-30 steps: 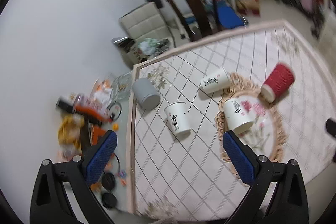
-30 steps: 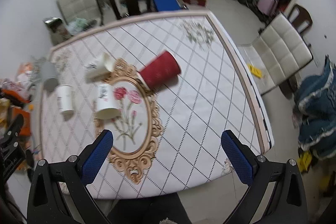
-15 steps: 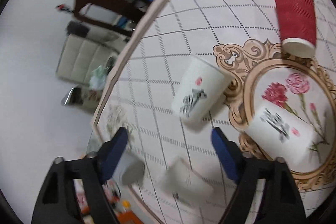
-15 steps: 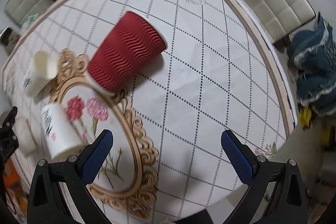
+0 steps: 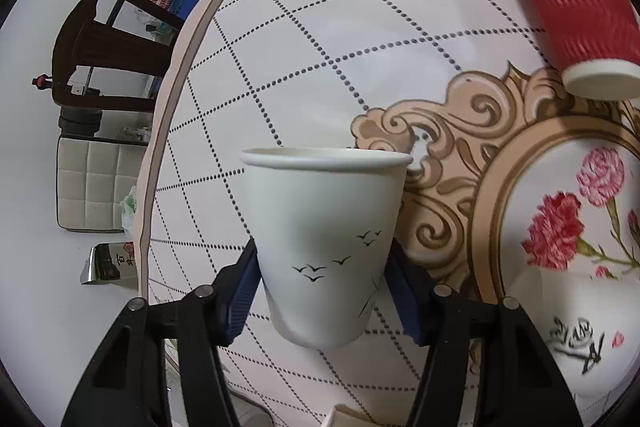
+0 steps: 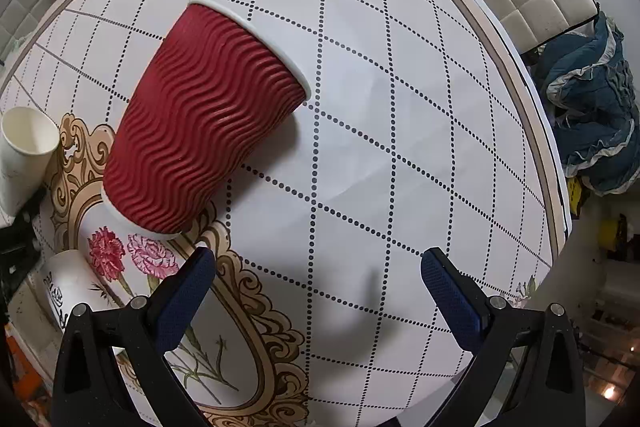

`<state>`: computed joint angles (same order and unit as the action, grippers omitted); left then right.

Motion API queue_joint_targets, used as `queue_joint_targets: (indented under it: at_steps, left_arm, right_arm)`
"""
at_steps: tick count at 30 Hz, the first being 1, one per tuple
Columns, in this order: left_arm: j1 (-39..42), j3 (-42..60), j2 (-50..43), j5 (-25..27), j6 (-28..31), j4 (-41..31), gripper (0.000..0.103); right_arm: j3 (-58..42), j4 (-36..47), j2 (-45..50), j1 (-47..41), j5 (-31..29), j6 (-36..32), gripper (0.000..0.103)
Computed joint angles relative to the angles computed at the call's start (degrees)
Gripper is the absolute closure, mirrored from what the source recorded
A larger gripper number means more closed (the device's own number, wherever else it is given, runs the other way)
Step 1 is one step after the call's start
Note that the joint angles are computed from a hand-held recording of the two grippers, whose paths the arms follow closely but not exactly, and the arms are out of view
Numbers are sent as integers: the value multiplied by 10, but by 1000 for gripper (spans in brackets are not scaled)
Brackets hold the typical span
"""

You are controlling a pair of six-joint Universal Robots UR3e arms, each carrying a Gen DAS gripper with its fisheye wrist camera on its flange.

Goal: Flip cup upright
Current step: 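Lift the bird-print cup with the left gripper and rotate it rim-up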

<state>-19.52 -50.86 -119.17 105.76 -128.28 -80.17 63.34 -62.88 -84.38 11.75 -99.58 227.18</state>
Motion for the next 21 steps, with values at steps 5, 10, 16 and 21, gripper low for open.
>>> queue_joint_targets:
  at_steps: [5,10,16,21]
  left_arm:
    - [-2,38,-15,-11,-20,-20,47]
    - [14,82,-31,-20,-49,-42,47]
    - [25,138,-20,-26,-104,-92,47]
    - [32,188,19,-21,-183,-175,47]
  right_arm:
    - [-7,8,0,-7,-5,-7,0]
    - [-64,42,23,-1,-15,-8,0]
    - [-106,69,26,11,-28,-7,0]
    - [-155,89,27,24,-31,-7,0]
